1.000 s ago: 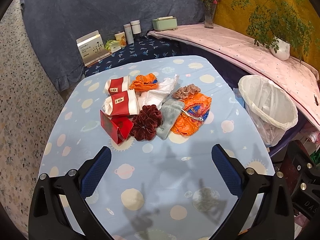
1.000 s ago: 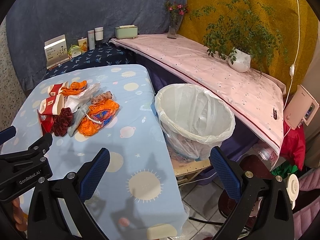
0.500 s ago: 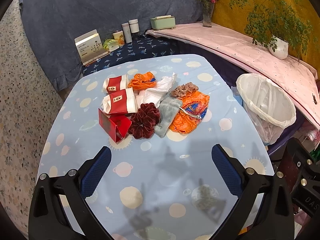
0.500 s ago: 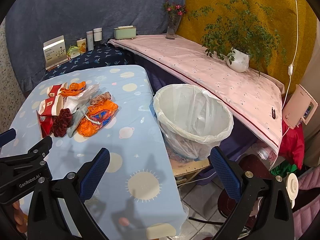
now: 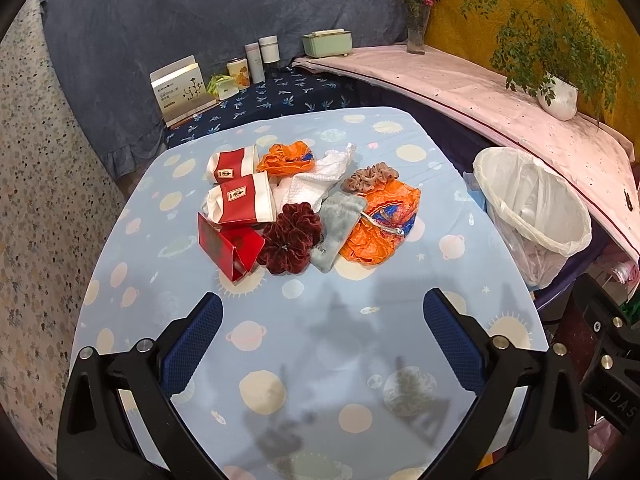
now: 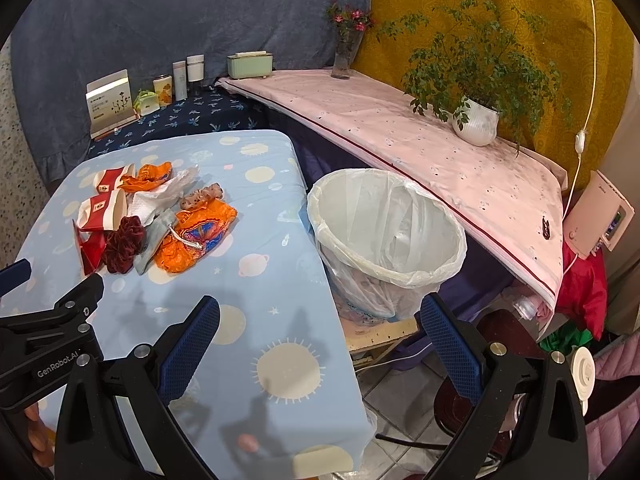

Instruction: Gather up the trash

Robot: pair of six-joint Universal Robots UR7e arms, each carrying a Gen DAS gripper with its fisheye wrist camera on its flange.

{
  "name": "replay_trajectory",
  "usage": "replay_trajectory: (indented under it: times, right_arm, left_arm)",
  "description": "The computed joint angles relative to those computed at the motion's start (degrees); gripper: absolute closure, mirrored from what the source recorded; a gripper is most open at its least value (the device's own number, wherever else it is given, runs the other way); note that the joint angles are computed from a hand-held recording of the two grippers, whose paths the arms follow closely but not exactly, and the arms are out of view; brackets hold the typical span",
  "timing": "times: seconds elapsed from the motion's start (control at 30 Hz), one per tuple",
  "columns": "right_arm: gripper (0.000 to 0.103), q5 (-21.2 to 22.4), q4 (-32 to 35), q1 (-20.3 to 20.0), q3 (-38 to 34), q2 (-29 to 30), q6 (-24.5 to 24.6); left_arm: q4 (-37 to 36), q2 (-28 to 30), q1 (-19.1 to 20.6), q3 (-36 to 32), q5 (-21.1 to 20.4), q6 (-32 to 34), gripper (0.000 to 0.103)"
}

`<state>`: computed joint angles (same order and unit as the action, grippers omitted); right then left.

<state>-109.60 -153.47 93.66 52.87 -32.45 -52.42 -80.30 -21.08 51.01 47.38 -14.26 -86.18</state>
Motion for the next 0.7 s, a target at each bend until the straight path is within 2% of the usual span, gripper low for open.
replay_trajectory:
  times: [0.27, 0.7]
  right_arm:
    - [0.007, -0.4, -1.3, 0.4, 0.5, 0.1, 0.2]
    - [0.007, -1.1, -2.4, 1.2, 0.5, 0.9, 0.8]
  left_arm:
    - [-1.7, -1.5, 0.2, 2.4, -0.3, -0.5, 0.007]
    - [-8.3, -5.4, 0.9, 8.5, 0.4, 0.7, 0.007]
